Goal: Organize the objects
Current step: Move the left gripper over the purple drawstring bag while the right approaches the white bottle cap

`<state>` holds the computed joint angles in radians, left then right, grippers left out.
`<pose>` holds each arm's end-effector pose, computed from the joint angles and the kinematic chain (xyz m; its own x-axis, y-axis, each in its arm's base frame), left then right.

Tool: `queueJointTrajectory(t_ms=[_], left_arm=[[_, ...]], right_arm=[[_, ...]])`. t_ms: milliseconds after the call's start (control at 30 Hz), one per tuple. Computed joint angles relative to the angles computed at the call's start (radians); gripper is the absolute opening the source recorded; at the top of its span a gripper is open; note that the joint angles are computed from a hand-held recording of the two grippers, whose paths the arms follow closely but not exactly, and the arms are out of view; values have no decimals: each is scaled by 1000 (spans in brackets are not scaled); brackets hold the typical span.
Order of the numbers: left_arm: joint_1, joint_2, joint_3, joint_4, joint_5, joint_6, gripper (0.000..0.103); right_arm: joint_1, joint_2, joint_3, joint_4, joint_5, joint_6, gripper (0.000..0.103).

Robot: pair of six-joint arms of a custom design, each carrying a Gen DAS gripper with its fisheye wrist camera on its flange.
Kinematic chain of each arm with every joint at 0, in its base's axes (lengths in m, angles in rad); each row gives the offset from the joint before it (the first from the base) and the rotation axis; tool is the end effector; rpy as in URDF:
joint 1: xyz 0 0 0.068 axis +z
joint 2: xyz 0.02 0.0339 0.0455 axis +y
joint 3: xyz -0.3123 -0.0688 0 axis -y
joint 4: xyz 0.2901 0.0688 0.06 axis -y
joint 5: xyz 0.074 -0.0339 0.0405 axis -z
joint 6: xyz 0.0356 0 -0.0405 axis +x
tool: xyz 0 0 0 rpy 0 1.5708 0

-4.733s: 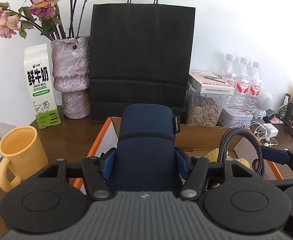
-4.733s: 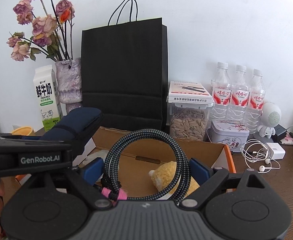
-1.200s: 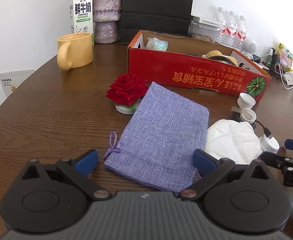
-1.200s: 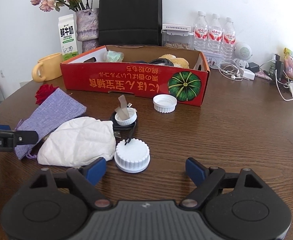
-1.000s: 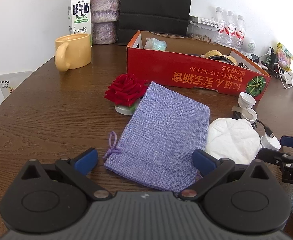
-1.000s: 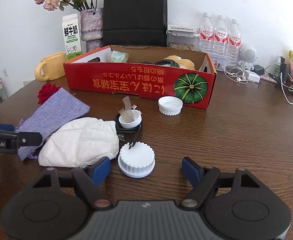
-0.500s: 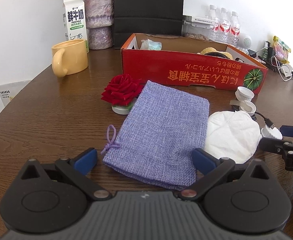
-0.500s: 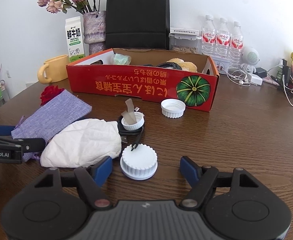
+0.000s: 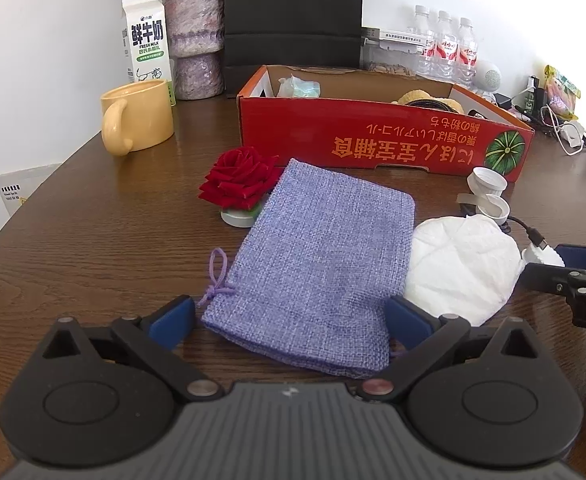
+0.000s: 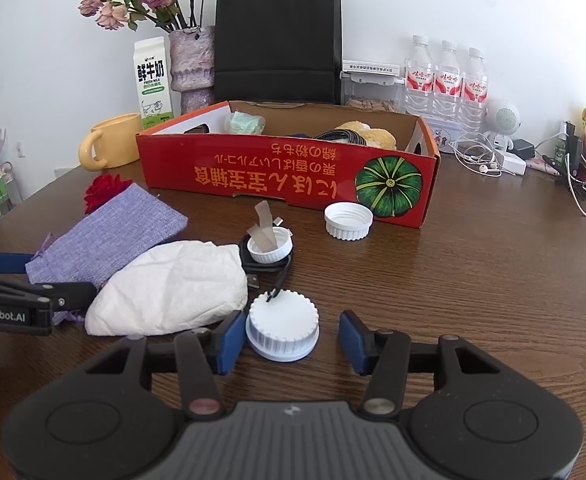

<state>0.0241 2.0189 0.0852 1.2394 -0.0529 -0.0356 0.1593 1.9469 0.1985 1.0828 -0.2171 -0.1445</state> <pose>0.1925 0.0065 0.0324 -0.6370 -0.0509 -0.7692 -0.0874 0.9962 0.0065 0.2240 0.0437 0.0407 -0.5570 -0.2319 -0.7975 -0.4066 0.9134 0.0184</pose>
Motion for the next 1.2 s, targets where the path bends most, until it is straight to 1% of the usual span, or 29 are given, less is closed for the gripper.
queueJointTrajectory(t_ms=[67,133,167,567,1200], left_arm=[[-2,0,1,-2,-2,-1,103],[-3,-2,0,-3,-2,-2,103],[-3,-2,0,-3,-2,-2,103],[-2,-3,0,-4,-2,-1,103],[0,-5,0,-6,0,0,103]], right_arm=[[2,-2,4,-11,7,3,61],[-7,-13,25,-75,-10,1,99],[-7,-16,31,-93,-14,0,102],[16,-8,42,-98,21,6,103],[13,-7,44,-99,18,5,103]])
